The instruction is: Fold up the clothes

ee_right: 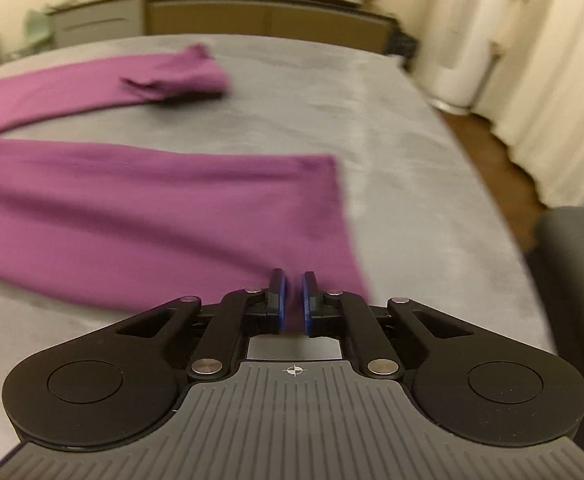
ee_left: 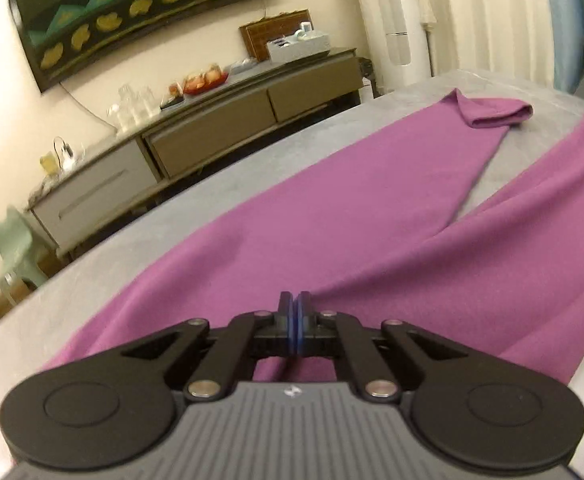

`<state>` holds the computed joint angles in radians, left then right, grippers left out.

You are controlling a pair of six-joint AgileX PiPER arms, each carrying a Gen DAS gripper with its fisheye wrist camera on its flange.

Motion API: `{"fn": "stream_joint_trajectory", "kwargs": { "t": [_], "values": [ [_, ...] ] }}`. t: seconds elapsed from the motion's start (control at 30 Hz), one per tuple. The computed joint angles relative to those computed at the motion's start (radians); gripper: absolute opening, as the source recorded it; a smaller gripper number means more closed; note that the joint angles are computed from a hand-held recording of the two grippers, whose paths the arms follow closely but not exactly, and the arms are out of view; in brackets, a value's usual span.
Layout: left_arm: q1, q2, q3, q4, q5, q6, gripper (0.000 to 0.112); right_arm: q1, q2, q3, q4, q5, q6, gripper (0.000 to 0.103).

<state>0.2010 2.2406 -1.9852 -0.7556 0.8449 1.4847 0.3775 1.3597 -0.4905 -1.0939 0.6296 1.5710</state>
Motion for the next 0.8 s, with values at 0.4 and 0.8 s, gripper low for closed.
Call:
{"fn": "stream_joint_trajectory", "kwargs": {
  "t": [0.4,0.8],
  "values": [
    [0.018,-0.231,0.325,-0.157,0.093,0.3,0.024,0.102,-0.006,-0.042,-0.31,0.003,0.342,0.053],
    [-0.007,-0.301,0.562,-0.018,0.1,0.206,0.019,0.016,0.408,-0.401,-0.062,0.239,0.048,0.056]
  ]
}}
